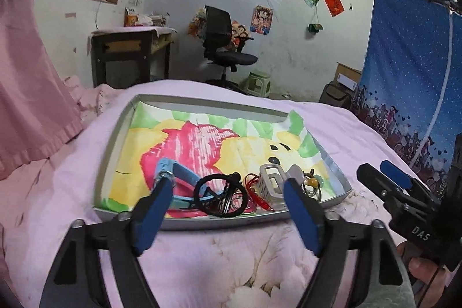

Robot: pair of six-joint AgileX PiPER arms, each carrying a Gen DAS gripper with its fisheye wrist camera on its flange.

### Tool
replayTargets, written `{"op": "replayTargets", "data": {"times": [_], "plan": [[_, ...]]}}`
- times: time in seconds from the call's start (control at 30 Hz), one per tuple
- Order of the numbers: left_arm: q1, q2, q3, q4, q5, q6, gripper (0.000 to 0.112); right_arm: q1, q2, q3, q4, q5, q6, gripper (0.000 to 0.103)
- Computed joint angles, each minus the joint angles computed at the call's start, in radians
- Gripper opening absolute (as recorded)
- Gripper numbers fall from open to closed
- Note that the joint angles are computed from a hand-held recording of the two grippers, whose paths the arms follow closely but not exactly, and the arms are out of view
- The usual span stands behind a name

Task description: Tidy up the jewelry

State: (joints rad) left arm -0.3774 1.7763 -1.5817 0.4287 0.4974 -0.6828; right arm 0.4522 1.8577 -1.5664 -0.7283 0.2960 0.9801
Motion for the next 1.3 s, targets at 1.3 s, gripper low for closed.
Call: {"op": "replayTargets", "data": {"times": [1.3], "plan": [[-0.274, -0.389, 0.557, 0.844, 0.177, -0.888, 0.099, 0.159, -0.378, 0.516, -0.933, -0.015, 0.938, 0.102]]}}
